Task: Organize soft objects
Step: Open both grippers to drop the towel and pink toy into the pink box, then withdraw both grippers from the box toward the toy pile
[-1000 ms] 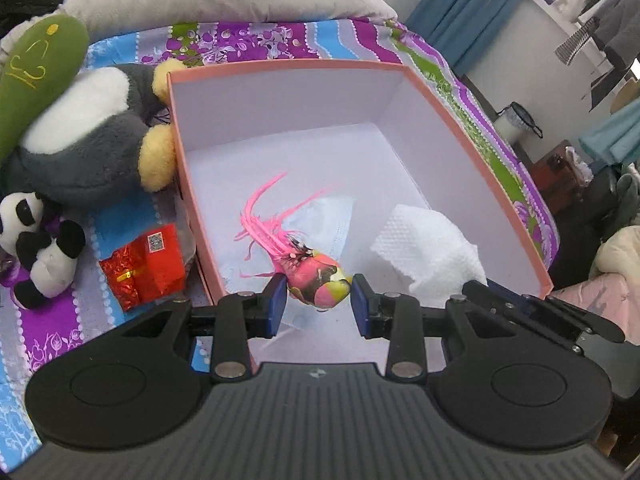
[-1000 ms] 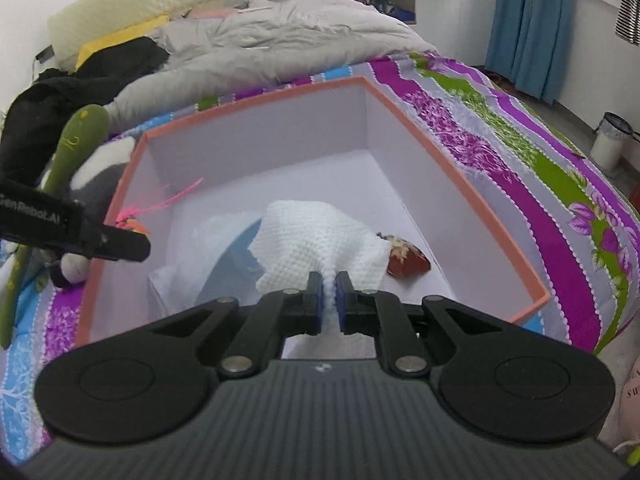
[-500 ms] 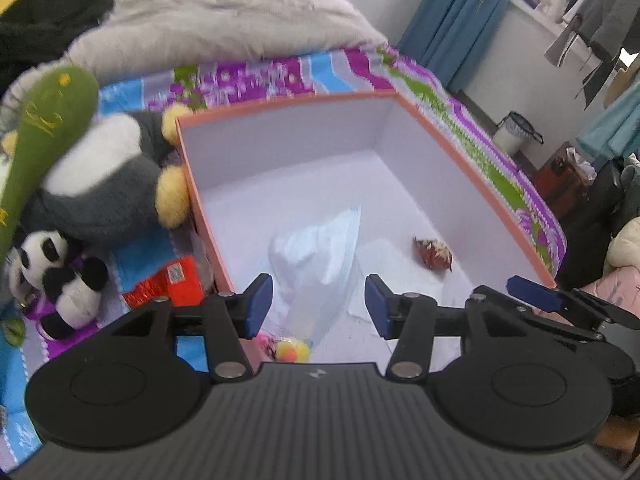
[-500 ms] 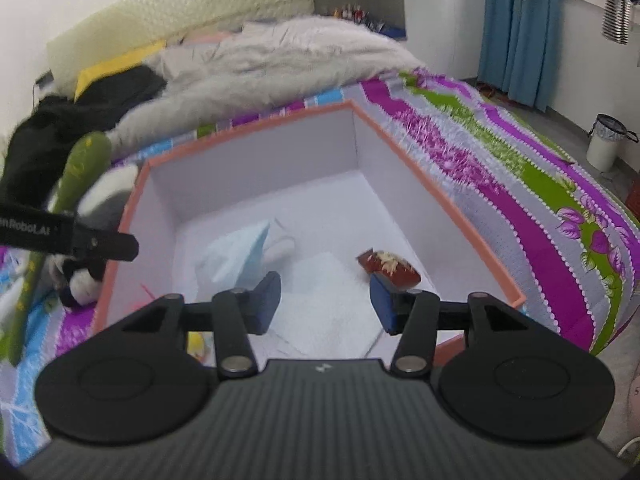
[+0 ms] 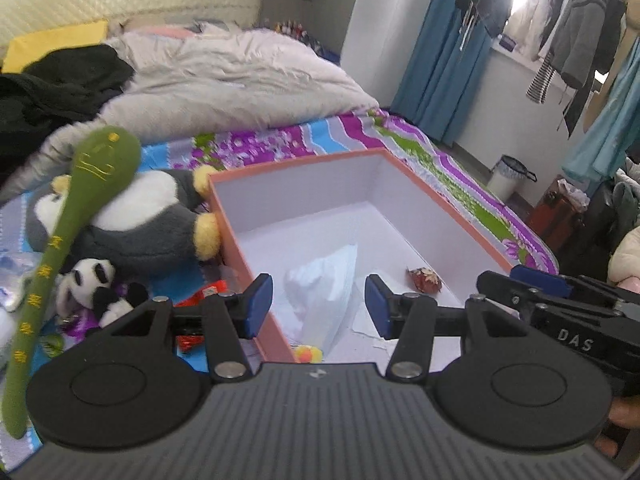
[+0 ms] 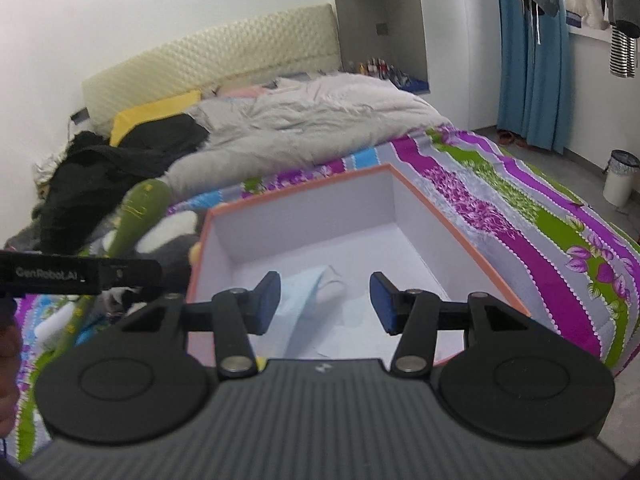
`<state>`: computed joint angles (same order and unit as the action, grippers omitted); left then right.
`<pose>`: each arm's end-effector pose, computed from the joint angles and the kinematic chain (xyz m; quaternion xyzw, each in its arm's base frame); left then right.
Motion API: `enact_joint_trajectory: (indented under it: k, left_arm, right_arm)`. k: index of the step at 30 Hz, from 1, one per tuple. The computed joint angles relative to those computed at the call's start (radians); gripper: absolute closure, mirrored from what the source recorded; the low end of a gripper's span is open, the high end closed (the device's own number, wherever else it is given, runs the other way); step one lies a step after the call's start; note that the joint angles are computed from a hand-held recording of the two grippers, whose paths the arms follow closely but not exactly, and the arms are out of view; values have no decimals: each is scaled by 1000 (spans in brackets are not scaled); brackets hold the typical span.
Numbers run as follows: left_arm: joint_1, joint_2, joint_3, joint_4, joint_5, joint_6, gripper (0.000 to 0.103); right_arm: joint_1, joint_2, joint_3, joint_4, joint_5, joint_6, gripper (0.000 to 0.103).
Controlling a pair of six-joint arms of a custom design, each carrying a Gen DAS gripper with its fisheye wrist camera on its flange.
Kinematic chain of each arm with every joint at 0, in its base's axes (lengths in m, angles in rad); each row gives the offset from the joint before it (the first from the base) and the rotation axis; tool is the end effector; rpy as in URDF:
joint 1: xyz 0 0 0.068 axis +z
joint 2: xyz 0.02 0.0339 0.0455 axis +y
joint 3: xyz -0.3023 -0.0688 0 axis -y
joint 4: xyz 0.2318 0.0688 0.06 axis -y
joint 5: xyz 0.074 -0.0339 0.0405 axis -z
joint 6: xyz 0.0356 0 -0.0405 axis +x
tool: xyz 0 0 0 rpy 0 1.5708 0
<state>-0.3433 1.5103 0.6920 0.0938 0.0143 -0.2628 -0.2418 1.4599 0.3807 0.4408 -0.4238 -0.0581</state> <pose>0.2692 -0.0968 0.2144 0.0396 0.9109 -0.1288 0.3900 0.2310 -0.0419 0.1745 -0.0140 0.8783 0.1201 0.4626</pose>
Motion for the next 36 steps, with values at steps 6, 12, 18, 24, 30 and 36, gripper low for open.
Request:
enact_joint_trajectory:
  k: [6,12,18,24,30,36]
  left_arm:
    - [18,-172,-102,-7,-11,5,46]
    - [62,-331,-206,-40,20,16,46]
    - [159,-478,-287,-107,79,66,46]
    - [323,-588,-325,-189,175,151,46]
    - [520,-670,-362,-269,289,249,39]
    - [754,-720,-415,-331,425,374,39]
  right_arm:
    - [22,-135,-80,1,-11,26,51]
    - [77,-253,-155,-28,10,42,51]
    - [200,-364,-217,-34,89,84,51]
    - [346,-400,-253,-36,186,120,51]
    - [531,-404,-284,-33,322,193,51]
    - [726,-330,-311,30,447,255,51]
